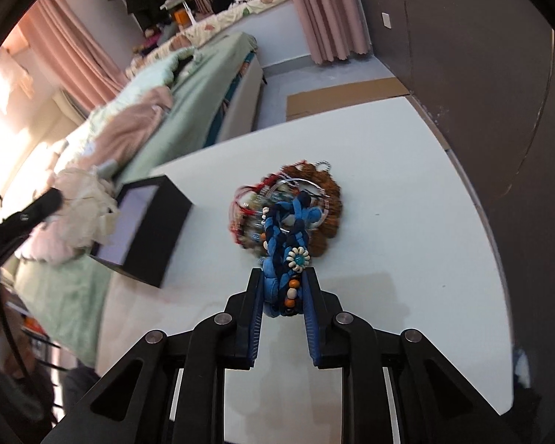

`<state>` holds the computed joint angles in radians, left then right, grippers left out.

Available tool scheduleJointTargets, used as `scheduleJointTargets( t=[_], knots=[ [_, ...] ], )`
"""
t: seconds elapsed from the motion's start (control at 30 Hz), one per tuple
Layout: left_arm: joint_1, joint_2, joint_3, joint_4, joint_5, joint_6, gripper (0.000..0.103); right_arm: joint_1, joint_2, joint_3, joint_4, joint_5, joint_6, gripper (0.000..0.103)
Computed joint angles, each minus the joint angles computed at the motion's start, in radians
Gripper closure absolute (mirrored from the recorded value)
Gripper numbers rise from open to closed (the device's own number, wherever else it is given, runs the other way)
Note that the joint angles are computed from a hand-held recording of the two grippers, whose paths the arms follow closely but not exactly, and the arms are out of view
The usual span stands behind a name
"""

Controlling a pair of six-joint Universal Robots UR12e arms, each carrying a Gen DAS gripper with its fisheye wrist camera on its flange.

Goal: Organize jewelry
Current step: 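Lift the blue cord with the right gripper and carry it into the black box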

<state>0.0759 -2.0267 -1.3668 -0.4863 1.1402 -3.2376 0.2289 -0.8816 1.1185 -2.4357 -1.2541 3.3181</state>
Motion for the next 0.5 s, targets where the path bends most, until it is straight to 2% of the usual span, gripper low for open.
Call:
scheduleJointTargets(
  t=[0.2,0.33,0.43,0.47,0.5],
  knots=[
    [0.011,-0.02,0.031,-0.023,0.016,-0.019,0.103,0.006,0.002,-0.017,-0.042,0.063,0.042,0.082],
    [0.013,-0.043,0.087,-0.167,0.028,-0.018,0.102,0.02,0.015,-0.057,-0.039,0.079,0.033,0.082],
    [0.015,-0.052,0.098,-0.196,0.028,-0.018,0.101,0.029,0.029,-0.085,-0.039,0.104,0.034,0.082],
    [0.016,-0.051,0.093,-0.19,0.026,-0.016,0.099,0.033,0.034,-0.095,-0.037,0.111,0.033,0.082],
    [0.017,-0.05,0.091,-0.189,0.022,-0.015,0.089,0.036,0.039,-0.106,-0.032,0.116,0.029,0.082]
  ],
)
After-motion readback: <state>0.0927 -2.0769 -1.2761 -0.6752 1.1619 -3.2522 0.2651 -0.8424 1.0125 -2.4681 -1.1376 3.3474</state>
